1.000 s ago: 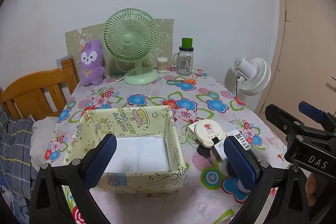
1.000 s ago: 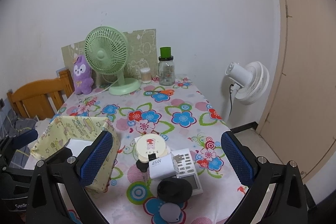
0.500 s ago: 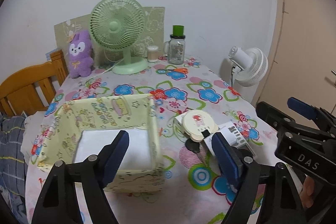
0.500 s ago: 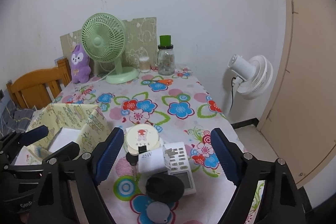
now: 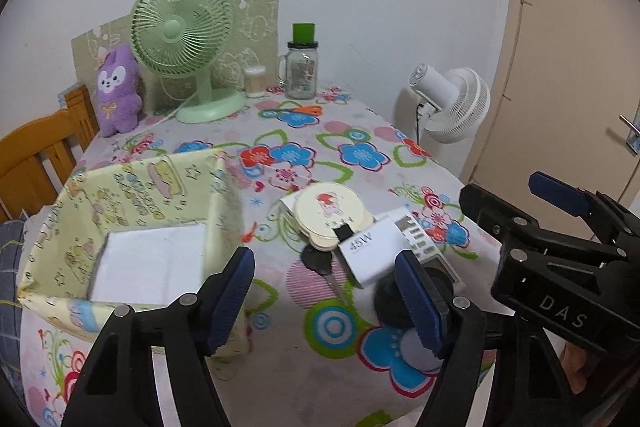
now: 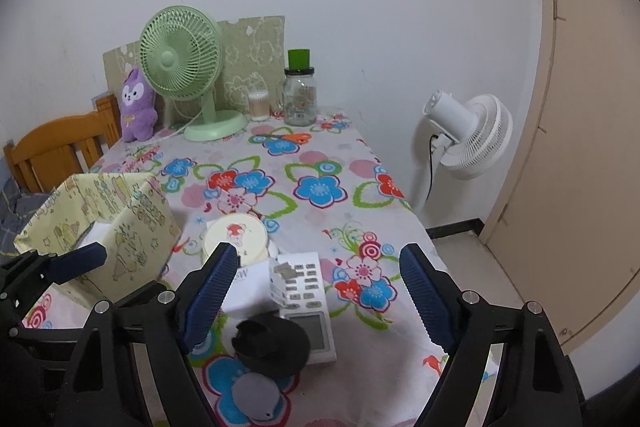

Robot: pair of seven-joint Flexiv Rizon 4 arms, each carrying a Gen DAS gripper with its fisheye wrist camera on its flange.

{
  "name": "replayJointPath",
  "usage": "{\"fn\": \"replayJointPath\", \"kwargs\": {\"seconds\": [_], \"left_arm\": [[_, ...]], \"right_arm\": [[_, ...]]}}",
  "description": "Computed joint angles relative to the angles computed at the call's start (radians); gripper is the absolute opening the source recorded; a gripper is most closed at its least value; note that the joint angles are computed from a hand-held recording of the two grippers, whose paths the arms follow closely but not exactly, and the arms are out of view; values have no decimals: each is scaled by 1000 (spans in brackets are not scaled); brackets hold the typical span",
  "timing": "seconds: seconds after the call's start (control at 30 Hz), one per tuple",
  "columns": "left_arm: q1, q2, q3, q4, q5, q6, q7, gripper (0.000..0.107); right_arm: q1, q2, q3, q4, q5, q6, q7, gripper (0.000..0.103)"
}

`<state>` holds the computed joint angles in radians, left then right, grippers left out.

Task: Organize rigid objects
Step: 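Move the right gripper to the white remote control and close on it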

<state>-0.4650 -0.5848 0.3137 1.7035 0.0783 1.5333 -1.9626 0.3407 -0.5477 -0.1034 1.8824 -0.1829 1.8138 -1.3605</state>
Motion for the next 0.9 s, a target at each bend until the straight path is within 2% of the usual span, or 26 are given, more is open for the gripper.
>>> {"fn": "replayJointPath", "kwargs": {"seconds": [0.17,0.4,0.63,0.9], "left_arm": [[19,-24,-44,-13,-12,-2,21,75],[48,-56,-108,-16,-57,14,58,75],[45,-94,-113,-48,-85,-25,77,75],[57,-131,-134,-79,-109,-21,82,74]], "right_arm": [[-11,-16,-4,3,0,2,-7,85],[-80,-45,56,-12,-20,-19,-3,85],[-138,-77,120,-38,-49,-23,-3,85],[-149,-115,127,-75,-65,-67,7,85]]}}
